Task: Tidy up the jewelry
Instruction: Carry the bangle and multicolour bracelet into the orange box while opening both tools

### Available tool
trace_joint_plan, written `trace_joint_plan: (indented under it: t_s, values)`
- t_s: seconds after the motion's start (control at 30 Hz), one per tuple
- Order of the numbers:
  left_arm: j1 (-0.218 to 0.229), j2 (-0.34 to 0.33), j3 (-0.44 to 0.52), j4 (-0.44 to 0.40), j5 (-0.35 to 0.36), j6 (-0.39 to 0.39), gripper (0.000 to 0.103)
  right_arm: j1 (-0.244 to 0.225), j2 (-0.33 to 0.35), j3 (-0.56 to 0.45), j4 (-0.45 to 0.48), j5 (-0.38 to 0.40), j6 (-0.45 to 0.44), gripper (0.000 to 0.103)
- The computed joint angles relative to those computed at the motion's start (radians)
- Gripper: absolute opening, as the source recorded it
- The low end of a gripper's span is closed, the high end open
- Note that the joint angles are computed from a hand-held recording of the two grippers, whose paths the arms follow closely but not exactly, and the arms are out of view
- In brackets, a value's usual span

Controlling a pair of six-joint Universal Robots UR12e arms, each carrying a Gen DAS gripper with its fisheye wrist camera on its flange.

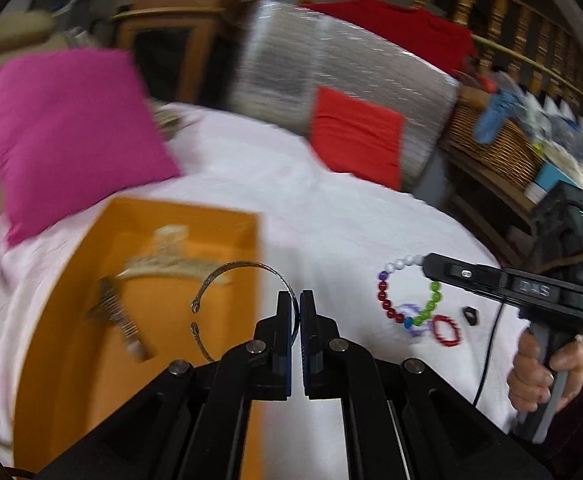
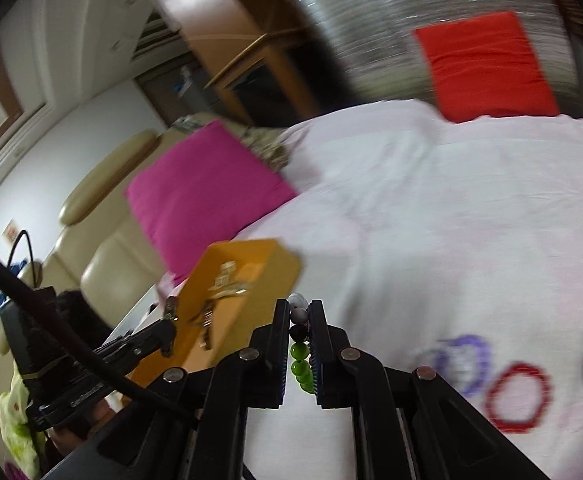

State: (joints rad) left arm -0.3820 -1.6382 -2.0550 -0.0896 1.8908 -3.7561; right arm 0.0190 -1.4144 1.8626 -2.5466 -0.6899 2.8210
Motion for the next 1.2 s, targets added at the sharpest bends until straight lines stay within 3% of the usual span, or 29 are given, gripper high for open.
trace_joint_plan:
  t_s: [0.2, 0.37, 0.63, 0.73, 0.8, 0.97, 1.0, 1.07, 1.1, 1.2]
  values:
    - [0.044, 0.06, -0.064, -0.079, 0.0, -0.145, 0.003, 0.091, 0.014, -0.015, 0.074, 0.014, -0.009, 0.011]
    - [0.08, 0.079, -0.09, -0.14, -0.062, -0.238, 0.003, 0.169, 0.038, -0.046, 0.117, -0.03, -0.023, 0.011]
    - [0.111, 0.082, -0.099, -0.22, -0.126, -0.278, 0.003, 0.257, 0.123, -0.133, 0.209, -0.126, -0.005, 0.011]
    - [0.121, 0.071, -0.086, -0.264, -0.152, -0.282, 0.003, 0.286, 0.147, -0.156, 0.19, -0.206, 0.003, 0.011]
    - [0.13, 0.065, -0.082, -0.281, -0.17, -0.287, 0.003, 0.295, 0.163, -0.173, 0.192, -0.251, 0.025, 0.011]
    - [0.131, 0.055, -0.067, -0.314, -0.175, -0.282, 0.008, 0.29, 0.176, -0.189, 0.184, -0.251, 0.056, 0.014]
    - [0.126, 0.054, -0.062, -0.327, -0.162, -0.285, 0.012, 0.286, 0.176, -0.192, 0.194, -0.245, 0.061, 0.023]
    - [0.113, 0.053, -0.051, -0.354, -0.119, -0.295, 0.032, 0.275, 0.172, -0.19, 0.198, -0.231, 0.06, 0.034]
    - [0.106, 0.052, -0.045, -0.36, -0.093, -0.296, 0.034, 0.271, 0.169, -0.187, 0.196, -0.221, 0.06, 0.041]
    - [0.076, 0.044, -0.03, -0.347, -0.006, -0.282, 0.035, 0.246, 0.148, -0.165, 0.165, -0.176, 0.074, 0.043]
